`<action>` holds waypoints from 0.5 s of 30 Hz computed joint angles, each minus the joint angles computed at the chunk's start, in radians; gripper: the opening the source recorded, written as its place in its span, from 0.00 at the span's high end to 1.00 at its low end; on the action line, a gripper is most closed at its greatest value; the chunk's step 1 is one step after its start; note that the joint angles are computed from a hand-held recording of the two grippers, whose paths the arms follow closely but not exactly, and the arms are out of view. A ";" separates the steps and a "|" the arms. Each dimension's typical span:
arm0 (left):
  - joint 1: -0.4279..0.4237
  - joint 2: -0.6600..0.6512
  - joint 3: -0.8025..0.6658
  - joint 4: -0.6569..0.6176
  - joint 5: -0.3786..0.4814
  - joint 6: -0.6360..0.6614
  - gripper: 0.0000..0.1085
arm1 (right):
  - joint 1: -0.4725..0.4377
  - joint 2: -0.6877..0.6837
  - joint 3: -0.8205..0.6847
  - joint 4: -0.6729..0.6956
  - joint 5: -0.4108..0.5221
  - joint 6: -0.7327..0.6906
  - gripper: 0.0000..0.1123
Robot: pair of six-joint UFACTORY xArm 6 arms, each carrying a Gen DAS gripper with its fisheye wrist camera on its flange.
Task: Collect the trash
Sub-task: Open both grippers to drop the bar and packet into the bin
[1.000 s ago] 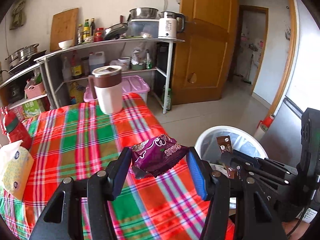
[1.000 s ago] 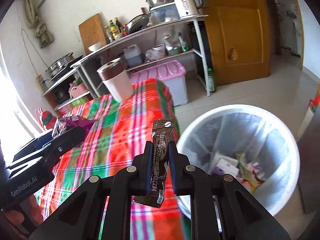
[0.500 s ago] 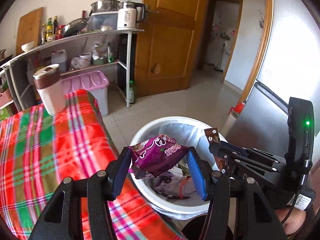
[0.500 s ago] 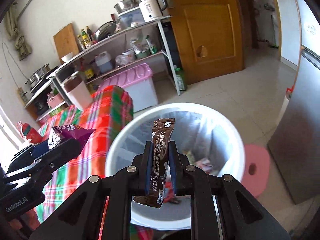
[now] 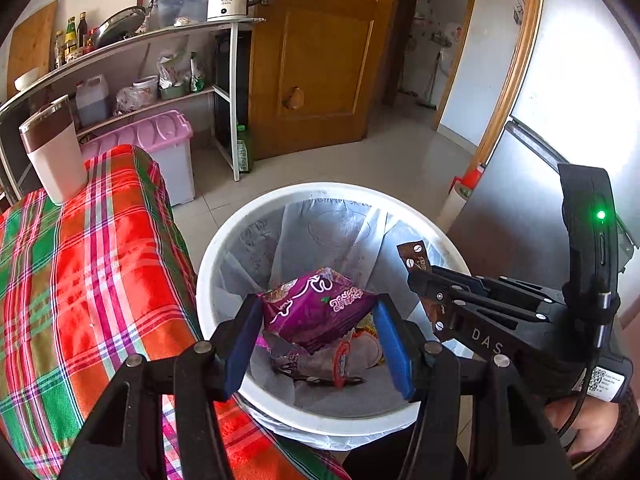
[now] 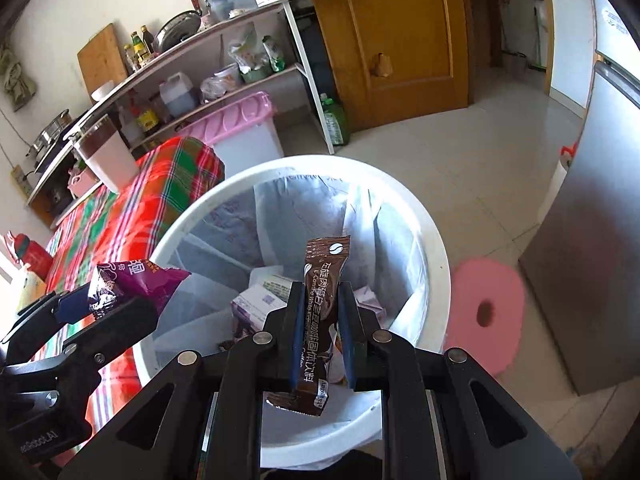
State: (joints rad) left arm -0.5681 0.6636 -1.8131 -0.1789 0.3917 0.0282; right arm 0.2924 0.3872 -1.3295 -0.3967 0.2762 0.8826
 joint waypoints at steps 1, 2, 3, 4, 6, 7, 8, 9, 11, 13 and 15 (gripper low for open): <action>-0.001 0.001 -0.002 -0.011 0.007 0.009 0.45 | 0.000 0.002 -0.001 0.011 0.002 -0.009 0.85; -0.002 0.005 -0.008 -0.016 0.013 0.011 0.44 | -0.002 0.003 0.000 0.019 0.001 -0.017 0.85; -0.002 0.006 -0.008 -0.007 0.014 0.002 0.43 | -0.003 0.003 0.001 0.015 0.003 -0.013 0.84; -0.002 0.004 -0.005 0.002 0.014 -0.009 0.42 | -0.004 0.004 -0.002 0.004 0.011 -0.005 0.84; -0.003 0.006 -0.008 -0.006 0.019 -0.005 0.40 | -0.007 0.000 0.001 -0.032 0.018 0.033 0.81; -0.002 0.008 -0.009 -0.006 0.019 -0.008 0.39 | -0.007 -0.004 0.004 -0.038 0.018 0.042 0.79; -0.002 0.008 -0.009 -0.002 0.020 -0.014 0.37 | -0.009 -0.004 0.007 -0.035 0.014 0.042 0.73; -0.003 0.010 -0.013 0.004 0.027 -0.021 0.37 | -0.010 -0.007 0.011 -0.032 0.012 0.044 0.65; -0.003 0.006 -0.010 0.014 0.035 -0.031 0.37 | -0.013 -0.016 0.022 -0.049 0.008 0.065 0.62; -0.004 -0.004 0.005 0.011 0.025 -0.026 0.36 | -0.014 -0.023 0.029 -0.056 0.003 0.074 0.62; -0.003 -0.013 0.019 0.002 0.021 -0.025 0.35 | -0.012 -0.032 0.039 -0.070 -0.002 0.090 0.62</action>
